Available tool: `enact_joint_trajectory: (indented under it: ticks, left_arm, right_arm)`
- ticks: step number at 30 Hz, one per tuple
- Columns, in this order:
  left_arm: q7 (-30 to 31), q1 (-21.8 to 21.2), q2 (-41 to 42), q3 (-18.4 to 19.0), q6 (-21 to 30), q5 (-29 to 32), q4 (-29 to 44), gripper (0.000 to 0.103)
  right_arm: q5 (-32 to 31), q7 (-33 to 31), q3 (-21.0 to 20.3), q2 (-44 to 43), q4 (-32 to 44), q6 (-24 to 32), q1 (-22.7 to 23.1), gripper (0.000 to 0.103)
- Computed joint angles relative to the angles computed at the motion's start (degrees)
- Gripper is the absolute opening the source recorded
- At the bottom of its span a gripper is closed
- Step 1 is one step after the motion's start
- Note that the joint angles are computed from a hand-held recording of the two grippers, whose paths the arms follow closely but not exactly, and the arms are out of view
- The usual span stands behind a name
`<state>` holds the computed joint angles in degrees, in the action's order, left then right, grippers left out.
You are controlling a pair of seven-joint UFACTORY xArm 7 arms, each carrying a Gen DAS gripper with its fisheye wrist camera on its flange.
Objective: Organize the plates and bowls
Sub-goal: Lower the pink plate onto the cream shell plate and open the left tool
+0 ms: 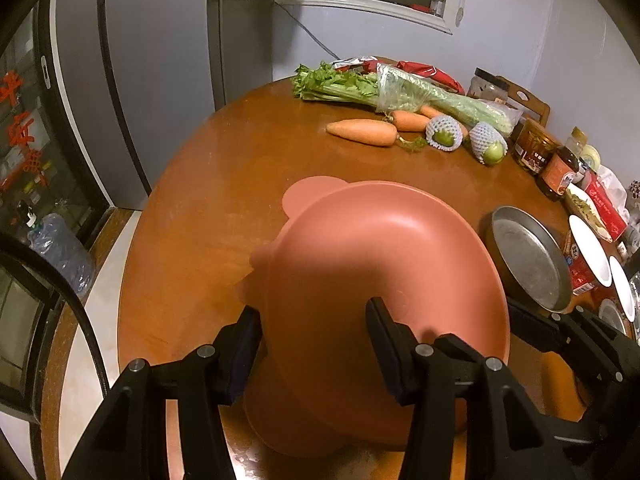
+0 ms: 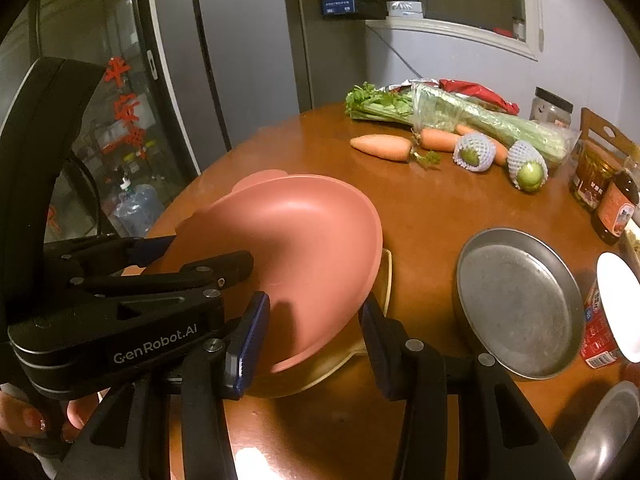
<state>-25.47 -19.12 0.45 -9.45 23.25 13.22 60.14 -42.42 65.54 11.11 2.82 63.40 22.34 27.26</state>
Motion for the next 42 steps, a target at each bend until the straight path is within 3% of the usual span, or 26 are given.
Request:
enact_joint_trajectory:
  ticks: [10, 27, 42]
  left_arm:
    - [-4.5, -0.4, 0.7, 0.2, 1.4, 5.2, 0.7, 0.052]
    - [1.0, 0.5, -1.7, 0.1, -1.5, -1.5, -2.5, 0.052]
    - [2.2, 1.0, -4.4, -0.8, -3.4, -2.1, -4.6, 0.053]
  right_arm:
    - [0.5, -0.5, -0.4, 0.8, 0.2, 0.5, 0.3, 0.049]
    - [-1.8, 2.3, 0.1, 0.4, 0.7, 3.5, 0.9, 0.049]
    - [-5.5, 5.8, 1.0, -0.9, 0.9, 7.1, 1.2, 0.055]
